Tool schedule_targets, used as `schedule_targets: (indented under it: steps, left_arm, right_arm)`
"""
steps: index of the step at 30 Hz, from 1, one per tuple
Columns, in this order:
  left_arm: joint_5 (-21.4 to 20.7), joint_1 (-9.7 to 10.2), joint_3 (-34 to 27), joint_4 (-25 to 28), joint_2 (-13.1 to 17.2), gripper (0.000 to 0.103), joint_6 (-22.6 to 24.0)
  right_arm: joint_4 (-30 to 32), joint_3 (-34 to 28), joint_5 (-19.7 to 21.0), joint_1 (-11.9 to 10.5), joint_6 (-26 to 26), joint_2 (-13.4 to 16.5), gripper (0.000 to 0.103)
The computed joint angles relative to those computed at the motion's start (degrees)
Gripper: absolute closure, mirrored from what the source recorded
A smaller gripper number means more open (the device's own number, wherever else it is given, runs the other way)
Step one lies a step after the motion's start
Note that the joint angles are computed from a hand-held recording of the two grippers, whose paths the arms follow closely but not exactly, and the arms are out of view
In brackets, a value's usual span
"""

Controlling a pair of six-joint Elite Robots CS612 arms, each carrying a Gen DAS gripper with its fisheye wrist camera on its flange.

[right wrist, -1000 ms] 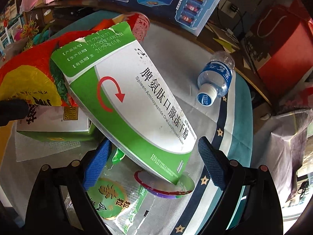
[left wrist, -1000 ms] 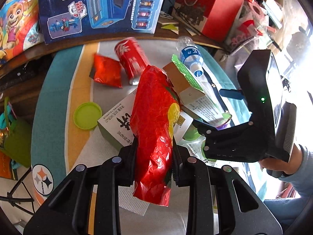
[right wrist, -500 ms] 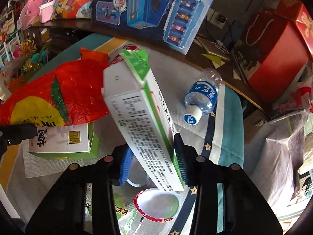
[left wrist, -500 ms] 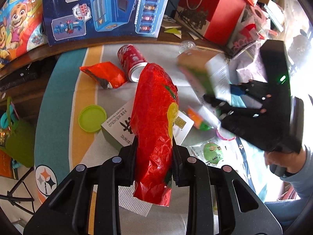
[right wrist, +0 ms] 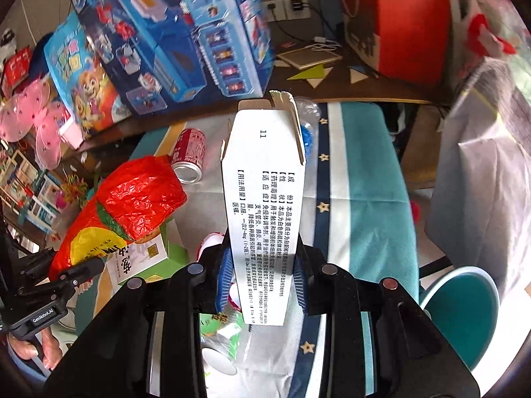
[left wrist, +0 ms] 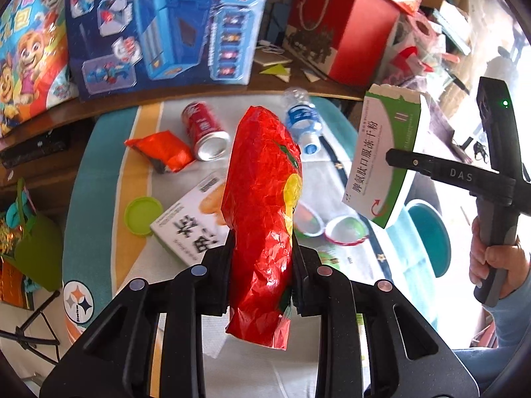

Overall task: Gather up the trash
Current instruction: 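Carry the box and wrapper over the bin and release both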

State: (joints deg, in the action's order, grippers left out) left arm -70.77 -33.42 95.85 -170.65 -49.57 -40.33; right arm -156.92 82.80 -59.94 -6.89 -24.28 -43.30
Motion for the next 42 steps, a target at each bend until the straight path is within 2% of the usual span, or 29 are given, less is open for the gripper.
schedule_targets:
  steps: [5, 9, 19, 25, 31, 38, 42]
  left_arm:
    - [-1.23, -1.13, -3.17, 1.41, 1.06, 0.075, 2.19]
    - [-3.43, -2.21, -7.10, 3.01, 2.97, 0.075, 5.00]
    - [-10.27, -4.85, -20.33, 10.35, 10.11, 0.075, 12.19]
    - [-13.31, -5.54, -27.45, 16.88, 13.89, 0.075, 14.81]
    - [-15.32, -6.00, -34.10, 23.42, 17.46, 0.075, 17.58]
    - [-16.76, -6.60, -40.51, 29.54, 20.90, 0.075, 20.10]
    - [-17.56, -6.88, -43.36, 31.95, 22.43, 0.075, 20.92]
  right_arm:
    - [-3.18, 2.41, 3.09, -3.14, 2.72, -1.38, 0.073]
    - [-8.08, 4.38, 2.81, -6.10, 6.04, -2.07, 0.073]
    - [-11.99, 6.08, -2.00, -13.29, 13.04, -1.36, 0.073]
    - [-9.39, 4.82, -4.38, -15.34, 15.37, 0.99, 0.073]
    - [-6.51, 3.83, -4.76, -16.64, 15.91, 3.00, 0.072]
    - [-3.52, 2.73, -6.04, -17.22, 15.45, 4.70, 0.072]
    - [-1.95, 2.36, -5.71, -17.54, 14.77, 5.07, 0.067]
